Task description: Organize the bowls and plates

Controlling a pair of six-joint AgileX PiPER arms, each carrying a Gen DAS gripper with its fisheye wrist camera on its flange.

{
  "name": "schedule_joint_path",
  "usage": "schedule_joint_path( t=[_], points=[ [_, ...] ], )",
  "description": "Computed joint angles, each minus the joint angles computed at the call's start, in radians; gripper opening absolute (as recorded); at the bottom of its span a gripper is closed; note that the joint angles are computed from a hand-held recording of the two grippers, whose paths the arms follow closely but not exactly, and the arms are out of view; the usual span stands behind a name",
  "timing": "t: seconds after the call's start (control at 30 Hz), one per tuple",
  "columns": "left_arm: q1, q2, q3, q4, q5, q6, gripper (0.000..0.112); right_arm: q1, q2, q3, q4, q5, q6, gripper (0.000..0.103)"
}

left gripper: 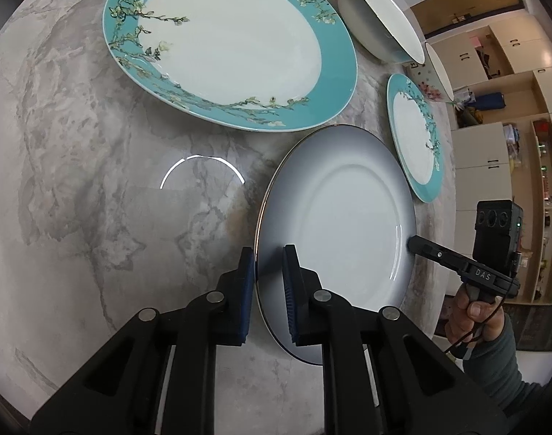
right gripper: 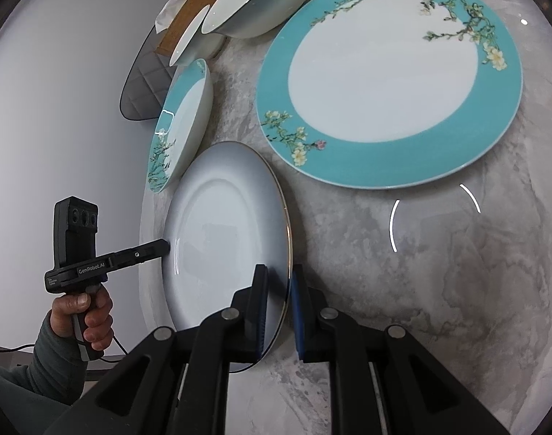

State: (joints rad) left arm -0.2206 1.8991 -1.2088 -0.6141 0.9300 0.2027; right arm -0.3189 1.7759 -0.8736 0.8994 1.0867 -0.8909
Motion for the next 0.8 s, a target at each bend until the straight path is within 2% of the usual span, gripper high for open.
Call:
schedule_joint_path(
  t=[0.23, 0.57, 0.8],
  points=[
    [-0.017, -0.101, 0.064, 0.014, 0.013, -0.007, 0.013, -0.002, -0.080, 0.024, -0.019, 0.013, 0.036, 0.014],
    [-0.025, -0.277, 0.163, 0.005, 0.055, -0.007, 0.013, 0.008, -0.294, 0.118, -0.053, 0.032, 0.130, 0.014],
    [-0.057, -0.313, 0.256, -0.013, 0.026, 0.025, 0.013, 0.012, -0.352, 0.230, -0.051, -0.025, 0.152, 0.015]
  ],
)
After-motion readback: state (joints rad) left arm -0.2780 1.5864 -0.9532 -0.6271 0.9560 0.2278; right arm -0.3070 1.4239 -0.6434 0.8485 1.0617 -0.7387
